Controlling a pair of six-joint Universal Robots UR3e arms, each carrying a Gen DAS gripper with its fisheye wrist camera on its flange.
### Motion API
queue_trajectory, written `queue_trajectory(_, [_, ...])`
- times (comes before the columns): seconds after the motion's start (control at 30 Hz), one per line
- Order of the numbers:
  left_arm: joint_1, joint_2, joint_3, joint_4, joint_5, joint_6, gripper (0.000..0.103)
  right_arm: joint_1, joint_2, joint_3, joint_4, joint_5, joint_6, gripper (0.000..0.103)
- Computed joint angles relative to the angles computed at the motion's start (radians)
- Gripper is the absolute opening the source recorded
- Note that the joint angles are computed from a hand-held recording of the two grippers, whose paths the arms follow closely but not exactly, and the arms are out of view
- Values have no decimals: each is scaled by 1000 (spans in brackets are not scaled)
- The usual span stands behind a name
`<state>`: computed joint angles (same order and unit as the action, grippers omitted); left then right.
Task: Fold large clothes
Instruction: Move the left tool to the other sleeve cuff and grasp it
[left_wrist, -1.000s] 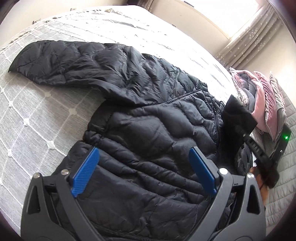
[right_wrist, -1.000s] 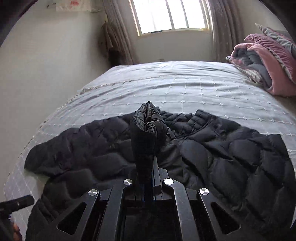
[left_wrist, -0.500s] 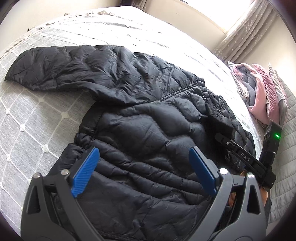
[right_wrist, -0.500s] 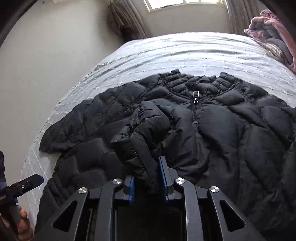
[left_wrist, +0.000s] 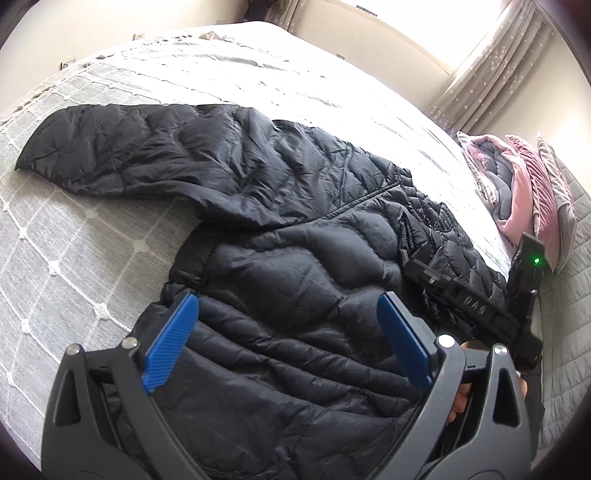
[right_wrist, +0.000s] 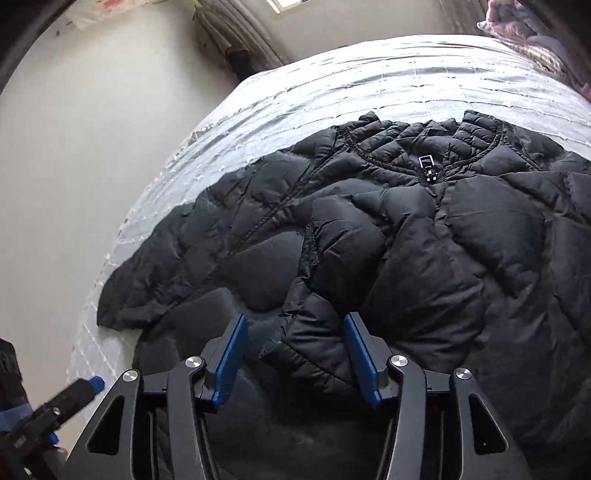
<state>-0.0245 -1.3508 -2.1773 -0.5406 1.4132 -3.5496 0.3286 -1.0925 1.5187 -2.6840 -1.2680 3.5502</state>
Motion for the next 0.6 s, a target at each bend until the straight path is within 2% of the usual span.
queue_trajectory(0.07, [19, 4, -8, -5, -23, 2, 97, 30, 9, -40, 38, -37, -51, 57])
queue_trajectory(0.13, [31, 5, -12, -12, -34, -1, 97, 34, 8, -35, 23, -30, -46, 57])
queue_trajectory(0.23, [46, 11, -18, -21, -46, 8, 97, 51, 42, -89, 87, -70, -46, 57])
queue_trajectory(0.3, [102, 44, -47, -31, -103, 55, 97, 54, 7, -72, 80, -87, -44, 56])
queue_trajectory(0.37, [176, 89, -91, -36, -127, 74, 97, 29, -129, 92, -71, -66, -13, 56])
queue_trajectory(0.43, [249, 129, -129, -49, -107, 56, 97, 7, -276, 244, -126, -57, -10, 57])
queue_trajectory(0.47, [294, 150, -150, -61, -115, 54, 97, -5, -352, 298, -82, -49, -22, 58])
queue_trajectory(0.53, [417, 206, -187, -113, -195, 95, 97, -20, -486, 363, 73, -54, -49, 58])
queue_trajectory(0.6, [529, 267, -224, -167, -268, 124, 97, 5, -618, 434, 144, -138, -43, 58])
